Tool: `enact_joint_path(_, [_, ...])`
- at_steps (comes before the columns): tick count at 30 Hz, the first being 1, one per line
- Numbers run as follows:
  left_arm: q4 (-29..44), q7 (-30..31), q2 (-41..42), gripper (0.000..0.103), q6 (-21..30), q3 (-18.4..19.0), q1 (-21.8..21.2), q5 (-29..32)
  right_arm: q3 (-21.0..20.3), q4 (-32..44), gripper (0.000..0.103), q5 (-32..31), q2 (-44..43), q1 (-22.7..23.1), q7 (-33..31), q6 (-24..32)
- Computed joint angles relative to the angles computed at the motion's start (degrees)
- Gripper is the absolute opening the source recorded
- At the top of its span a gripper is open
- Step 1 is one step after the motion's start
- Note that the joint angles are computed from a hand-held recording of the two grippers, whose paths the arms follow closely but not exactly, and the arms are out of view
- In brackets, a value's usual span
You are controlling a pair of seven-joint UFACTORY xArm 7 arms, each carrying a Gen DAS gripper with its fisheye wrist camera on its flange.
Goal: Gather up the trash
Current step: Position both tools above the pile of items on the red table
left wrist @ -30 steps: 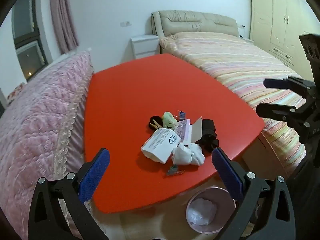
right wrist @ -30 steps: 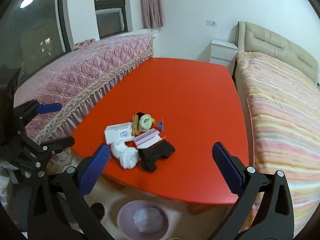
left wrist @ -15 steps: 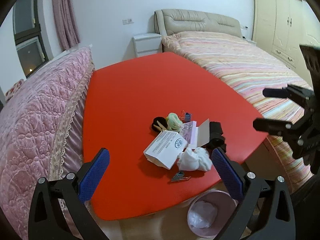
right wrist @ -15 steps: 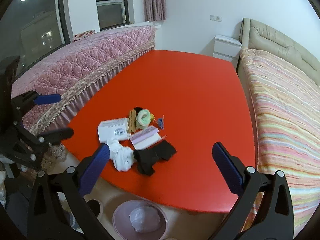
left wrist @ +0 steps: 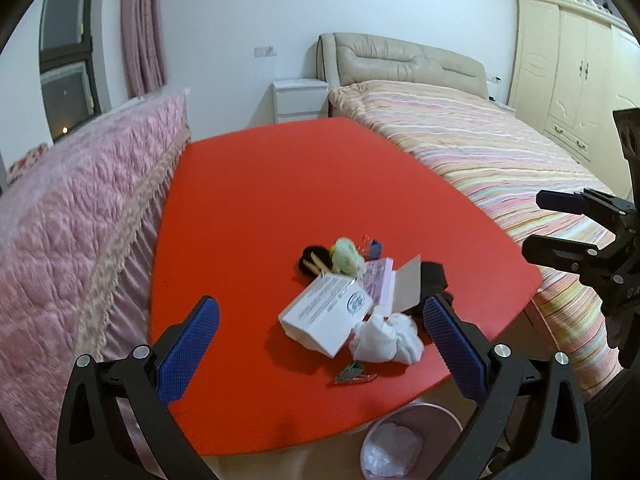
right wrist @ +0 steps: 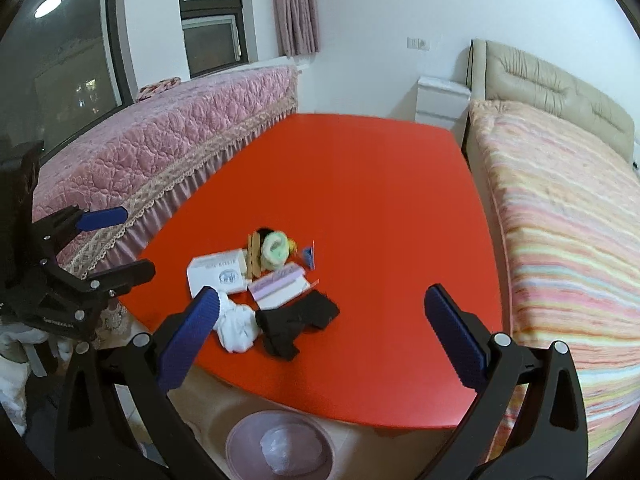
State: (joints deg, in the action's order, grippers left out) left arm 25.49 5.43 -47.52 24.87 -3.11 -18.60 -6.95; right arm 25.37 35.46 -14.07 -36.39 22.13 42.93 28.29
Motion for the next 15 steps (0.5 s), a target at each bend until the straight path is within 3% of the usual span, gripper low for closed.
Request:
enact_joint_path(7, [-1.57, 2.44, -0.08, 0.097, 1.46, 2.59, -0.54, -1.11, -0.32, -0.05, 0.1, -0.08, 2.45, 0.48, -0.87, 0.38])
enact_joint_path(15, [-2.52, 1.74, -1.53, 0.097, 1.17, 1.05, 0.22, -1.47, -0.69, -0.05, 0.1, 0.44, 2.85, 1.95, -1.27, 0.44])
